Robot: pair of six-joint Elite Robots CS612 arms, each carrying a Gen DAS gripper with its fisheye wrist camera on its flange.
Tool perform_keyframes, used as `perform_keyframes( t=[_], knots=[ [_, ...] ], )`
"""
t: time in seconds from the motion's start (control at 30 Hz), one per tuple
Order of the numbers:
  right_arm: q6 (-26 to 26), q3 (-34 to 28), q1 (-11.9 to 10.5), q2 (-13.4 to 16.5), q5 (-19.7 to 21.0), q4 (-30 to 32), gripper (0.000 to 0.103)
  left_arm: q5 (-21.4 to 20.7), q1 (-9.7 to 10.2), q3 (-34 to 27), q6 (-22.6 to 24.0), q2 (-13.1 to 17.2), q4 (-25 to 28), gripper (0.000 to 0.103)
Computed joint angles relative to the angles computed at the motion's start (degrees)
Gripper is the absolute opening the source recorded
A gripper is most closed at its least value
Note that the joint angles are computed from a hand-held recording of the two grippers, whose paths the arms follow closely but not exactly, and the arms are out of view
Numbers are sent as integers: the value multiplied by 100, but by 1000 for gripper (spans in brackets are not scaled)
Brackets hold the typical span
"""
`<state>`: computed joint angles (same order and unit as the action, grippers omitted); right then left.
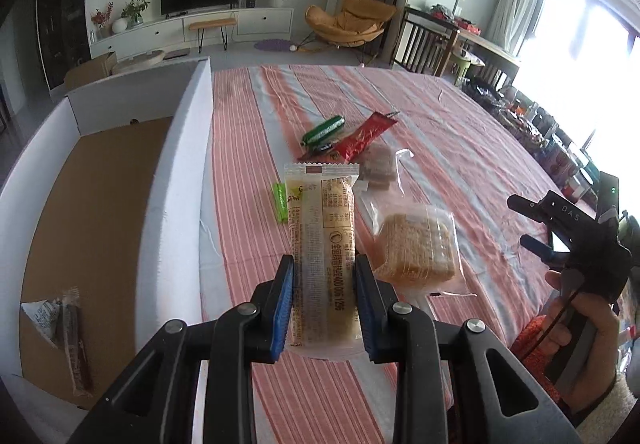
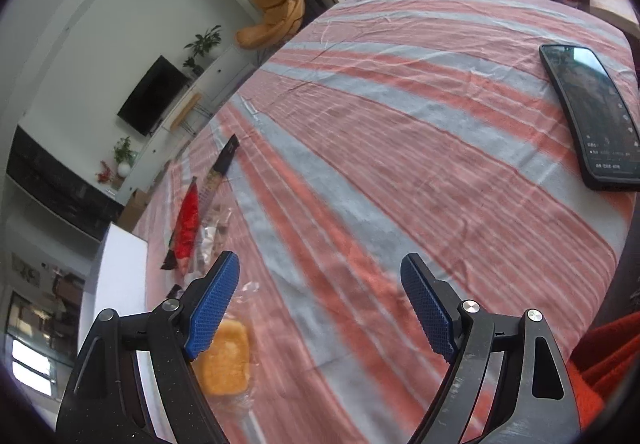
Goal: Organize snacks
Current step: 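Lift the wafer bar with the left tool while the right tool grasps the bagged bread loaf, then move both snacks over the cardboard box and open both tools to release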
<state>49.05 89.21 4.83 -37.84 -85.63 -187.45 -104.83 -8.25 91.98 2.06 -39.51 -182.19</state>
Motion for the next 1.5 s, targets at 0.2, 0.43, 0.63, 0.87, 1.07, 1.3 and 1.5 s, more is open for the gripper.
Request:
perform_keyframes(
  t=[0.2, 0.43, 0.63, 0.87, 1.07, 1.3, 1.5],
  knots=[
    [-983, -975, 596, -36, -521, 2007, 85, -131, 120, 44, -275, -27, -161, 28],
    [-1651, -2102, 1044, 707, -1600, 3922, 89, -88, 214, 174, -368, -96, -410, 28],
    [-1859, -1065, 842, 381, -1152, 2066, 74, -60, 320, 197, -548, -95, -471, 28],
    [-1684, -494, 727, -14, -917, 820, 73, -318, 509, 217, -798, -193, -661, 28],
    [-2315, -857, 909, -153, 76, 327, 73, -97, 748, 193, -1081, -291, -894, 28],
    [-3167, -1925, 1233, 172, 1471, 1072, 73, 768, 1038, 118, -1351, -252, -739, 28],
    [-3987, -3137, 1423, 768, 1908, 2801, 80, 2039, 1101, 45, -1548, -161, -194, 40]
  ],
)
